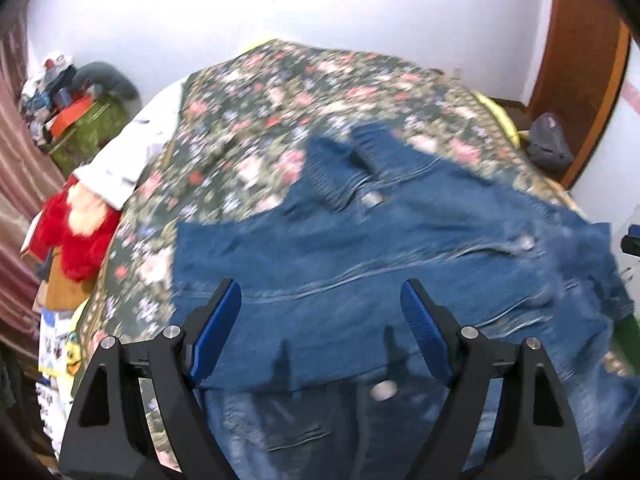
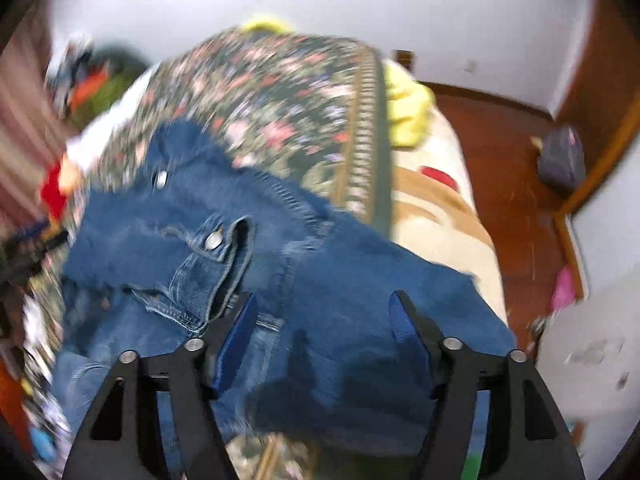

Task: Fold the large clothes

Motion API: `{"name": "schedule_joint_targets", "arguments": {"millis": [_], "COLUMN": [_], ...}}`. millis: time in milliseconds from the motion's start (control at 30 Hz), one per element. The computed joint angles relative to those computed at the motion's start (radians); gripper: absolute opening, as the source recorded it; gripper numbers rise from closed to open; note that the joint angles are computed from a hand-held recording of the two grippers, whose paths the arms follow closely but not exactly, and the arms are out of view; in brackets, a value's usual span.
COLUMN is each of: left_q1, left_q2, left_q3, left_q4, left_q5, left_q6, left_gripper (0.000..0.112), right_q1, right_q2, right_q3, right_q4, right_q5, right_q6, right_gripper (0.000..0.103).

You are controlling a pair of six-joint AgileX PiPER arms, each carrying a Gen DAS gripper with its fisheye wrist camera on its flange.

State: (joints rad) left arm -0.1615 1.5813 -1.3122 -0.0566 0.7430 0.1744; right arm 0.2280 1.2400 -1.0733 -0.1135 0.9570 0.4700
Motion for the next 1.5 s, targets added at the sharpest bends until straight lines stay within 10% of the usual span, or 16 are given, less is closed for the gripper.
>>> {"name": "schedule_joint_targets", "arguments": {"millis": [400, 700, 1000, 1333, 1500], "left_q1": [-0.235, -0.284, -0.285, -0.257, -0.199], "left_q2": [0.141, 0.281, 0.317, 0.239, 0.164], "left_q3": [-0.160, -0.220, -0.217, -0.168, -0.128], "left_q4": [0.087, 0.109, 0.083, 0.092, 0.047], "left_q5": [0.053, 0.105, 0.112, 0.057, 0.027], "left_q6": [-0.127, -0.156, -0.151, -0.173, -0.137], "left_gripper": [0.082, 0.082, 0.082, 0.082, 0.082], "right_q1": [-0.697, -1.152, -1.030, -0.798, -0.651], "right_q2": [-0.339, -0.239, -0.080, -0.152, -0.245], "right_q3": [0.333, 0.580, 0.591, 0.479, 0.330], "right_q4": [0.400, 0.733, 0.850, 0.692, 0.564], "right_q5": [0.102, 0.154, -0.099, -0.313, -0.323], "right_q6": [-0.462, -0.866, -0.828, -0.589, -0.439], "right_gripper": [0.084, 0.084, 0.081, 0.023, 0.017]}}
